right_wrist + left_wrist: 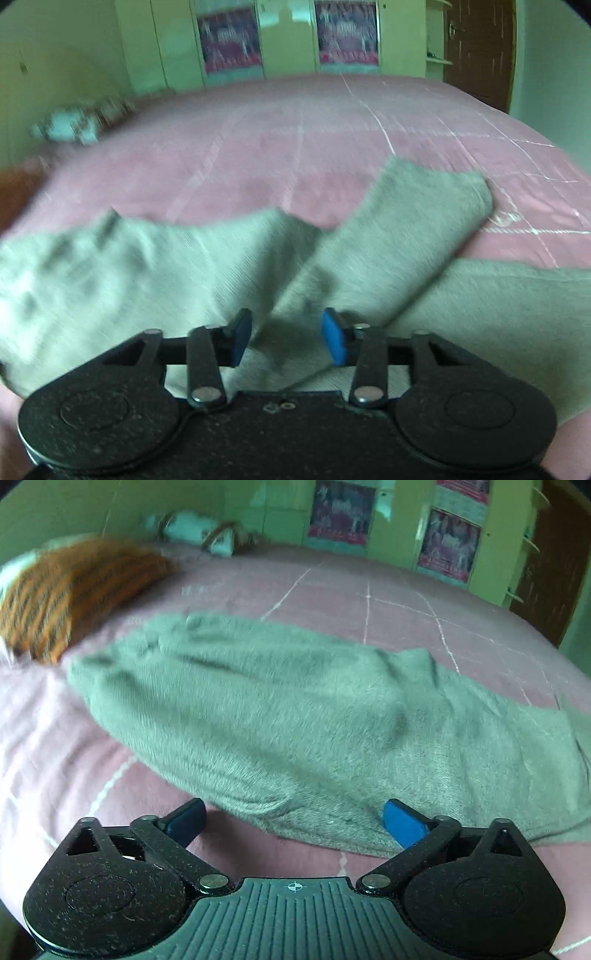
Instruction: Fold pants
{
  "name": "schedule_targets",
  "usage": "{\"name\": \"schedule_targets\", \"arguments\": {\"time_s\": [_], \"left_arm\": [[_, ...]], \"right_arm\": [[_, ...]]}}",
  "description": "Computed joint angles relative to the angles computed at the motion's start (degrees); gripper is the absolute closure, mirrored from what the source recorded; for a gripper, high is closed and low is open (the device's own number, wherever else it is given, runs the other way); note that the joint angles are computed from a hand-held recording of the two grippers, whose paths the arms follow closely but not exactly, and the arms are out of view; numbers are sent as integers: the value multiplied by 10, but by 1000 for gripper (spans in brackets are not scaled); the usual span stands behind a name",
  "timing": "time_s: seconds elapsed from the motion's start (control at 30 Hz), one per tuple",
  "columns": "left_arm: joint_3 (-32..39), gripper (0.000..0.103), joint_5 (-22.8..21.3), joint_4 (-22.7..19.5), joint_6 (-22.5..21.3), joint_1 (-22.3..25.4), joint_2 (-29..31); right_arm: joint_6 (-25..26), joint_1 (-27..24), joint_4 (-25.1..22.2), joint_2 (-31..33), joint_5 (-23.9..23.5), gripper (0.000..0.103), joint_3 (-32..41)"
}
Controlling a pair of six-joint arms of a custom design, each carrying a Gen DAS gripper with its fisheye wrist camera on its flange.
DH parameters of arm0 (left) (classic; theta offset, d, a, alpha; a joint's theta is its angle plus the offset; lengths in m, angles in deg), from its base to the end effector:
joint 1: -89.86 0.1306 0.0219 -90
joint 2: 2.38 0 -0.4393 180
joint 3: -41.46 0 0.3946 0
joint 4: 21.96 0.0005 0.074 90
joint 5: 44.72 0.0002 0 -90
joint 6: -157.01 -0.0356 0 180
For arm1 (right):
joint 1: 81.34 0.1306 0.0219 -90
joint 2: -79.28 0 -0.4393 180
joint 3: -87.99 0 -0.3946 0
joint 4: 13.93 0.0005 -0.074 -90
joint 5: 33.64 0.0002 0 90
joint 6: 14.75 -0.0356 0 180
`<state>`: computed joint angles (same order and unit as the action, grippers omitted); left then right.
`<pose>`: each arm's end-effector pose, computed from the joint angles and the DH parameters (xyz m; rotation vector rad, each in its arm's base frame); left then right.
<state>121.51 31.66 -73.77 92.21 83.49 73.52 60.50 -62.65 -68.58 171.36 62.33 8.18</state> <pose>0.3800 -0.0345 0.5048 -0.4958 2.3200 0.0227 0.4784 0.1574 0.5457 -0.0324 2.3826 0.1542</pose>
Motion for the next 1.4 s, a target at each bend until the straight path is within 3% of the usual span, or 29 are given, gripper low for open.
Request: {"name": "schedule_targets", "arguments": {"time_s": [0.1,0.2,0.33,0.37,0.5,0.63,0.7,0.73,0.8,0.97,1.03,1.1,1.13,1.23,1.33,1.4], "left_arm": [[-17,0,19,17,6,5,-9],[-30,0,5,29,4,-4,-16],[-34,0,9,40,-1,2,-15],[-35,0,11,41,-1,3,-16],[-35,0,15,43,-1,6,-17],[-37,0,22,50,-2,11,-16],[-39,0,21,53,-2,10,-18],[-39,0,22,54,-2,11,-18],[-41,0,21,56,-1,10,-19],[-40,0,21,56,0,10,-18],[-40,0,23,56,2,10,-18],[-40,0,22,57,4,10,-19],[-42,0,23,60,5,10,-21],[-40,0,19,58,6,9,-19],[-39,0,16,56,5,7,-17],[-39,0,18,57,7,7,-17]], "right_arm": [[-27,-16,28,-53,-13,103,-60],[-100,-39,44,-106,-43,103,-124],[-120,-61,52,-131,-68,103,-143],[-118,-60,60,-133,-52,92,-138],[-86,-54,96,-116,-31,87,-105],[14,-31,48,-45,31,85,-39],[56,-25,32,-25,57,90,-27],[67,-25,34,-25,71,103,-31],[35,-36,52,-48,58,103,-56],[-105,-86,80,-142,-11,103,-154],[-118,-100,60,-148,-32,103,-165],[-123,-110,76,-156,-38,103,-172],[-111,-104,92,-161,-14,102,-171],[-43,-91,132,-150,5,83,-153],[71,-75,98,-95,18,80,-97],[156,-55,89,-61,69,80,-74]]}}
